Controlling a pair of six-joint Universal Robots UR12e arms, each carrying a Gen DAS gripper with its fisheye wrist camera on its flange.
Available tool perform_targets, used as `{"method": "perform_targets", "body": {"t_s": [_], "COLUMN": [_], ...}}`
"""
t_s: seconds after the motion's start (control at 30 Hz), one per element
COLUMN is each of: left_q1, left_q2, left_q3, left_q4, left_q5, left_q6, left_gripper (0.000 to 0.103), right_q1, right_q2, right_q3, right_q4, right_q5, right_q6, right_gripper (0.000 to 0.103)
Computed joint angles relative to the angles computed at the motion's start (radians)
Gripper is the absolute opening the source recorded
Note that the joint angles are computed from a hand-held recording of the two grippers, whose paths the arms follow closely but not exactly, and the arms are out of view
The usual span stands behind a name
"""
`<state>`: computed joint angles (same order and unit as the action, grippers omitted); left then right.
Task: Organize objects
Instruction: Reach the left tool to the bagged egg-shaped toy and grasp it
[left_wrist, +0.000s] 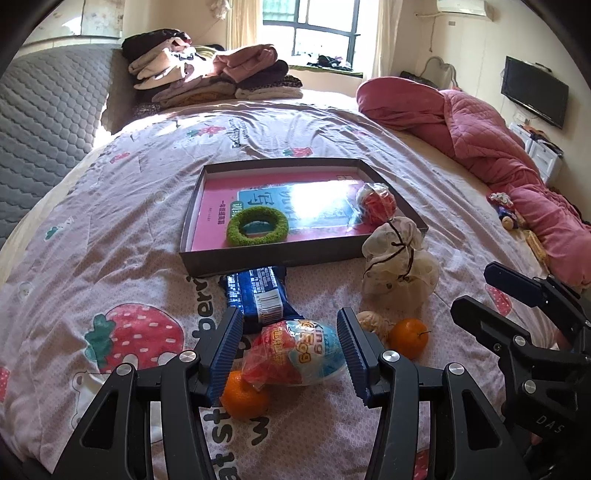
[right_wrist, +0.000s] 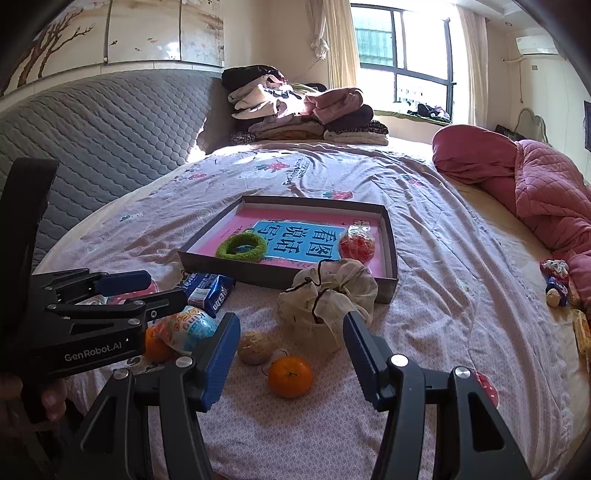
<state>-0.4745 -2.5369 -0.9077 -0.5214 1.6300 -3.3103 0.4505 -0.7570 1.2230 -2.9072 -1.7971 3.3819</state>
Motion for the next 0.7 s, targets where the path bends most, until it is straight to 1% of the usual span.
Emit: {"method": "perform_targets", "body": {"t_s": [0.07, 0.23, 0.43, 0.57, 0.7], "left_q1": [0.001, 0.0, 0.003, 0.004, 0.008], "left_q2": [-0.003, -0.011, -0.019, -0.027, -0.034], "left_q3": [0.002, 0.011, 0.02, 0.031, 0.041], "left_q4": [-0.011, -0.038, -0.058, -0.076, -0.087], "left_q5": [-0.014, -0.015, -0.039, -0.044, -0.065], "left_q6": [0.004, 0.006, 0.009, 0.012, 0.008], "left_gripper": [0.055, 0.055, 0.055, 0.055, 0.056], "right_q1": [0.0, -0.002, -0.005, -0.006, -0.007], "right_q2": [-0.002, -0.004, -0.005, -0.001, 0.004], "right_q3": [0.006, 0.015, 0.021, 0.019, 0.012], "right_q4": [0.003, 0.011, 0.021, 0.036, 0.053], "right_q5": [-0.002, -0.001, -0.002, 0.005, 0.016], "right_q6": [0.005, 0.012, 0.023, 0.028, 0.031], "right_gripper": [0.058, 0.058, 0.058, 0.058, 0.058]}}
